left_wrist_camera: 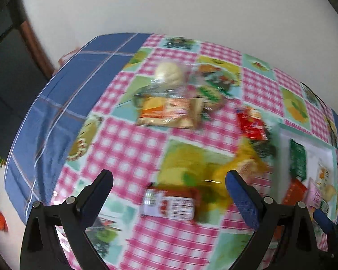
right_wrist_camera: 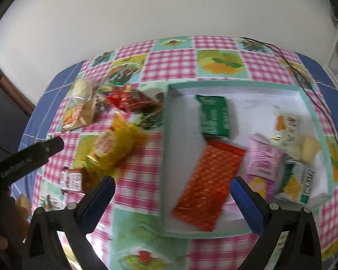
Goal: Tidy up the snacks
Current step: 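Withdraw both tools from the tray back toward the snack pile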
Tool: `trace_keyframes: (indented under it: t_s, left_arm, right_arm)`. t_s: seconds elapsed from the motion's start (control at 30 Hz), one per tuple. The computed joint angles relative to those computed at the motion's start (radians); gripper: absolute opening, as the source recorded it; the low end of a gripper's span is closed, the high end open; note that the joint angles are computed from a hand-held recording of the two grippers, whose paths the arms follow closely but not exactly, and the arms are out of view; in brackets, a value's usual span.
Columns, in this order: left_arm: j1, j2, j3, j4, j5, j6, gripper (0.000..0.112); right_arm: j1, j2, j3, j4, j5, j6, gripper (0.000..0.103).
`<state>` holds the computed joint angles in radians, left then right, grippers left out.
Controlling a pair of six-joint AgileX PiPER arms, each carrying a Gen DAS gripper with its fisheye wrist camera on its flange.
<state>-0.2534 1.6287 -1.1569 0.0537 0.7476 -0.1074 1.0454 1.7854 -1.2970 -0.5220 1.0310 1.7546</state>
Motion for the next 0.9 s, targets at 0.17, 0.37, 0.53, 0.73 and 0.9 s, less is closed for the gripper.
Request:
trace_keyframes:
  t_s: [0.17,0.37,0.53,0.73,0.9]
  left_arm:
    - [0.090,0.062,-0.021,-0.012,0.006,0.006,0.100]
    - [0.143,0.134,-0.050,-0.001,0.013,-0.025,0.100]
    - [0.161,0.181,-0.078,-0.002,0.017,-0.019,0.100]
    - [0.191,0.234,-0.125,-0.011,0.024,-0.005,0.100]
    - [0.208,0.287,-0.174,0.003,0.017,0.019,0.100]
  right_arm:
    - [-0.026,0.074,-0.096,0.014,-0.026,-0.025,0.103]
    - [-0.063,0.167,-0.194,0.032,-0.066,-0.049,0.103]
    - [-0.091,0.237,-0.273,0.028,-0.073,-0.054,0.103]
    - [-0.113,0.316,-0.363,0.047,-0.041,-0.088,0.103]
    - [-0.125,0.377,-0.435,0.068,-0.009,-0.126,0.103]
